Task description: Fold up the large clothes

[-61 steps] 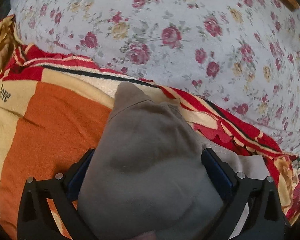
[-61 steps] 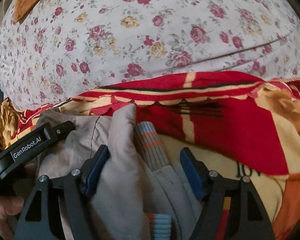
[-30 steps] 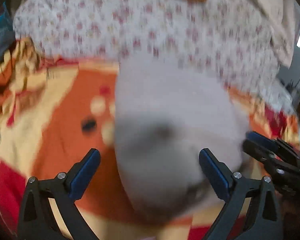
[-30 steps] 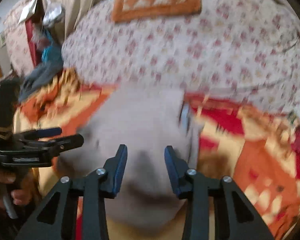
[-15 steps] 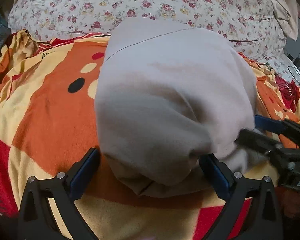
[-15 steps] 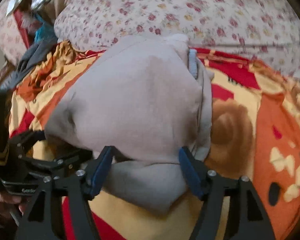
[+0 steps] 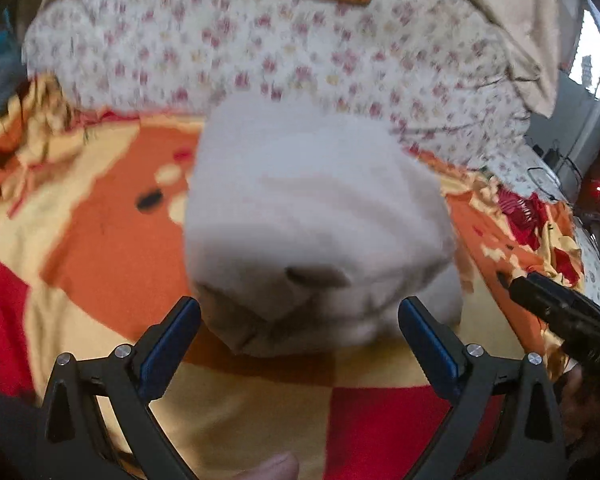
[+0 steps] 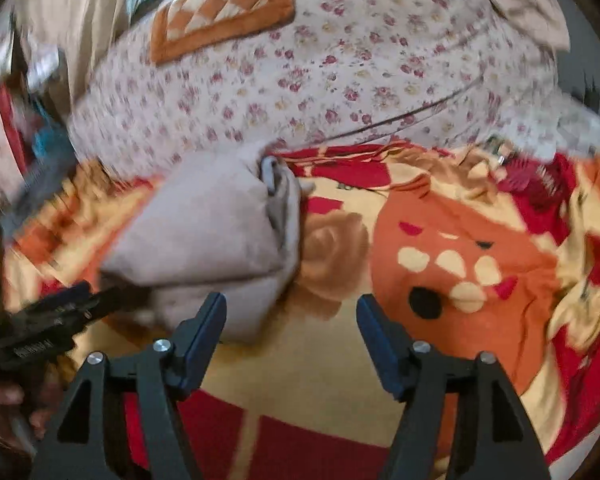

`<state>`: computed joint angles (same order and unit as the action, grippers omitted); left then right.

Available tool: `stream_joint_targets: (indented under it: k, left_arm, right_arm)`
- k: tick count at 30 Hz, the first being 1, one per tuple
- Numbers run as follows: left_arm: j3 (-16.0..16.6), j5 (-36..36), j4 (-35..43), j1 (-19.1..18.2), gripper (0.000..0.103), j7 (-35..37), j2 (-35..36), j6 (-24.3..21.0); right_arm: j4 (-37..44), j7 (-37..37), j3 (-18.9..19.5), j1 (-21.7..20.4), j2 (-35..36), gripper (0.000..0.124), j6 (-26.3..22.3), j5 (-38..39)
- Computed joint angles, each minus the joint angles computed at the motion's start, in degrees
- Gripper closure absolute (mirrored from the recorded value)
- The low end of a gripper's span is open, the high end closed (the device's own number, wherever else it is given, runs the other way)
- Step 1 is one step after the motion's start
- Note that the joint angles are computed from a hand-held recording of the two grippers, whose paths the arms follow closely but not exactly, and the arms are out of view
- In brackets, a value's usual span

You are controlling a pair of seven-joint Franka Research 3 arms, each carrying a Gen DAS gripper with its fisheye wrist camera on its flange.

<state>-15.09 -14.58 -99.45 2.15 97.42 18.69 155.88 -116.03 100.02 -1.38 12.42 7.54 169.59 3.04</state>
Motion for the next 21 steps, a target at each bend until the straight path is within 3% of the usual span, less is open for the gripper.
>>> stream_joint_targets:
  k: [2, 7, 14, 17, 21]
  left_arm:
    - [1.4, 3.0, 0.8, -1.4, 0.005, -2.3, 0.5, -1.3]
    - [5.1, 14.4, -2.0, -5.4, 0.005, -8.8, -1.1, 1.7]
    - [3.8, 16.3, -1.7, -4.1, 0.005, -9.5, -0.8, 0.9]
    - [3.6, 16.1, -1.5, -3.8, 0.005, -9.8, -0.6, 0.6]
    - [3.4, 15.9, -1.1, -3.6, 0.005, -10.0, -0.4, -0.3]
  right_arm:
    - [2.0, 11.8, -5.2, 4.5, 1.3, 0.053, -2.6, -15.2]
    - [3.2, 18.6, -5.3, 4.8, 1.9, 0.053, -4.4, -23.1]
    - [2.9, 25.2, -5.4, 3.6, 1.9, 0.053, -2.2, -26.9]
    - [1.9, 21.3, -3.3, 1.6, 1.9, 0.053, 0.3, -21.4]
    - [1.8, 20.6, -4.2, 2.7, 1.9, 0.053, 1.4, -21.0]
